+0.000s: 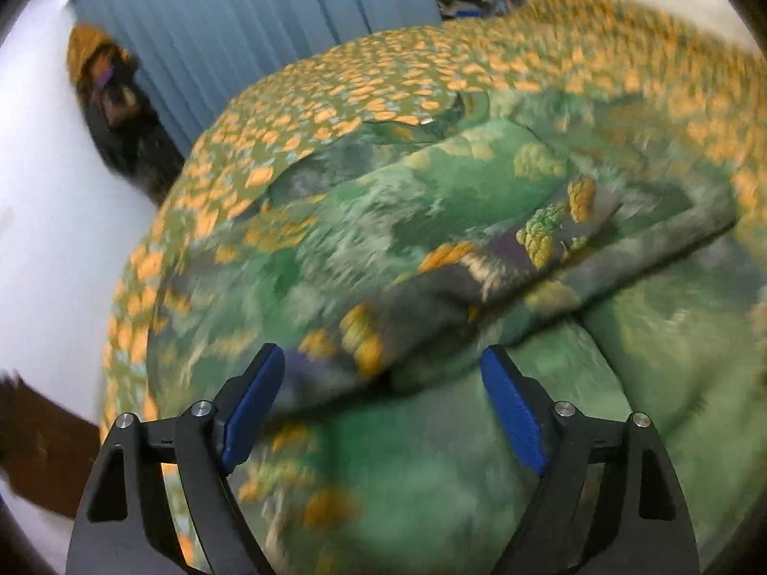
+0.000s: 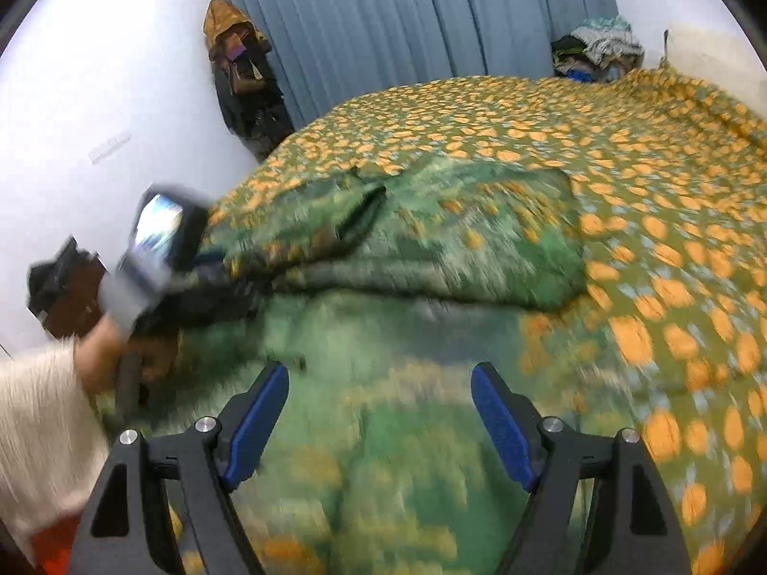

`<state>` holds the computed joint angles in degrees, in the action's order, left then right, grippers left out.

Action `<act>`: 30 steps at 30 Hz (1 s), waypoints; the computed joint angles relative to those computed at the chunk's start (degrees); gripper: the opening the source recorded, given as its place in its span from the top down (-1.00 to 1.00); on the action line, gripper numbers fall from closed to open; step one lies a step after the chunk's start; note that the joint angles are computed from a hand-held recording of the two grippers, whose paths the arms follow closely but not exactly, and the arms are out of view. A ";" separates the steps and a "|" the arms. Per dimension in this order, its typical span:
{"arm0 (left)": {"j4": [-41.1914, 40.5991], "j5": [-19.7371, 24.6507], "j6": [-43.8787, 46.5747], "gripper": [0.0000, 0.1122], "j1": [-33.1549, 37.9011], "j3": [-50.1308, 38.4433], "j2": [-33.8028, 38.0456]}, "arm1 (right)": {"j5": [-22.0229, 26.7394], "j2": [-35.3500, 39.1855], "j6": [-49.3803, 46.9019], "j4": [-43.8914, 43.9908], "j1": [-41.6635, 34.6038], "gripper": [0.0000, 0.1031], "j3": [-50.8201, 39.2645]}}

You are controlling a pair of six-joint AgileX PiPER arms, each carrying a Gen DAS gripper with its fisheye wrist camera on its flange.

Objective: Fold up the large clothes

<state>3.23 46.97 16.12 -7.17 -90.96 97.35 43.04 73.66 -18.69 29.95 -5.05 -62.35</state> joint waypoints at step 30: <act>-25.53 18.06 3.99 -0.53 20.10 -19.09 8.38 | 1.84 38.00 25.86 -28.46 13.21 0.12 -43.63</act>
